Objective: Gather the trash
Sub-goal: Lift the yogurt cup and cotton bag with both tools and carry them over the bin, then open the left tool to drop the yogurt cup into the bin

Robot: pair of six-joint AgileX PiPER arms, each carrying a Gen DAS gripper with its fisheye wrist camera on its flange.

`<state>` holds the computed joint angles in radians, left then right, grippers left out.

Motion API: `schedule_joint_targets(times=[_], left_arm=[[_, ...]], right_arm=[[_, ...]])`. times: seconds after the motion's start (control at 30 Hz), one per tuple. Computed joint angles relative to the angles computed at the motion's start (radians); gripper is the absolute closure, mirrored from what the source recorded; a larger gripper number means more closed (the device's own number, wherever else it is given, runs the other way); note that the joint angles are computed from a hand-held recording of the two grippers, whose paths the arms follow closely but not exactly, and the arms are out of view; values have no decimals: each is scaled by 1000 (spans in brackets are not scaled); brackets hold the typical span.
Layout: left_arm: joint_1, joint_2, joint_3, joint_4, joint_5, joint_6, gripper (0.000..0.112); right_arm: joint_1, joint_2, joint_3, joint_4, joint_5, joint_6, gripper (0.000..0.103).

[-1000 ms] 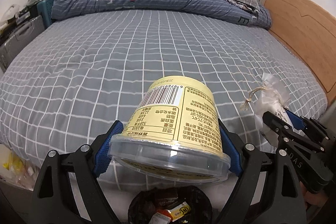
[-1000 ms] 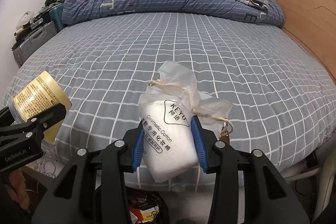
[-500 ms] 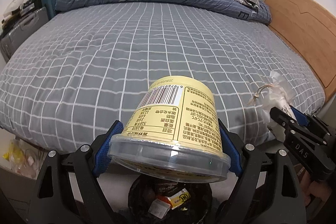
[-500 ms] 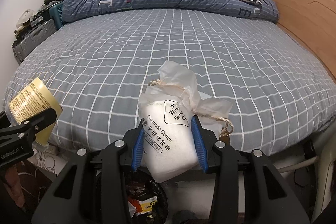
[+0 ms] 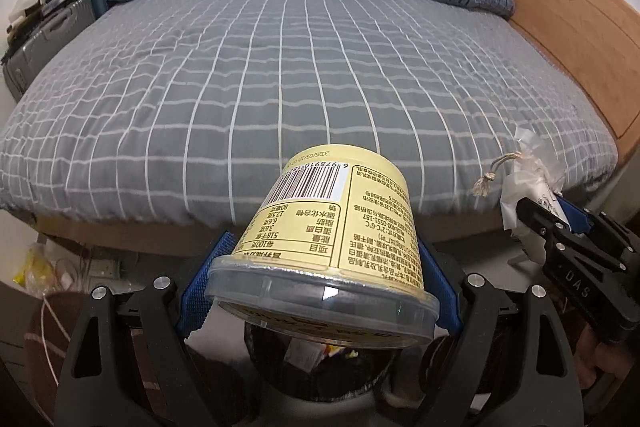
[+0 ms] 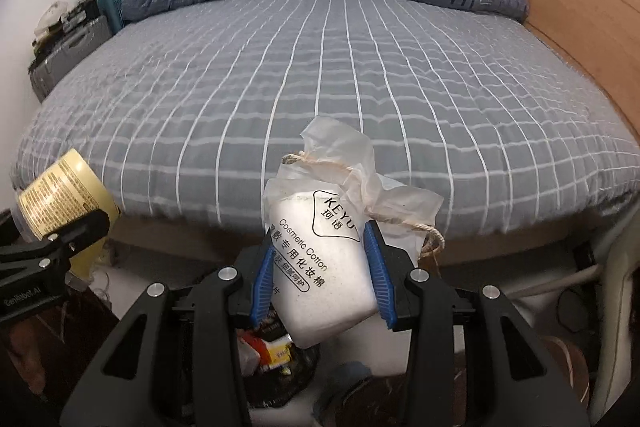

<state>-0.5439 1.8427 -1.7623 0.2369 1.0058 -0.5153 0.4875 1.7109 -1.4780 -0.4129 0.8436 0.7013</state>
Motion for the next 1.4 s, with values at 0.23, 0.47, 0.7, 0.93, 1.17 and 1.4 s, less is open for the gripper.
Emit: schedule_joint_targets(times=[0.23, 0.47, 0.7, 0.93, 1.17, 1.4], left_arm=[[-17, -52, 73, -26, 22, -27, 28], [11, -69, 213, -80, -87, -13, 28], [19, -12, 295, -105, -155, 11, 28], [32, 100, 243, -150, -165, 78, 28], [38, 209, 153, -182, -147, 117, 28], [33, 262, 126, -183, -125, 111, 28]], right_arm=[[23, -47, 80, 4, 22, 30, 63], [24, 1, 145, 46, -21, 40, 63], [47, 77, 140, 39, -34, 38, 63], [17, 162, 103, 96, -38, -37, 63], [-20, 211, 118, 155, -54, -67, 63], [-43, 236, 103, 199, -60, -97, 63]])
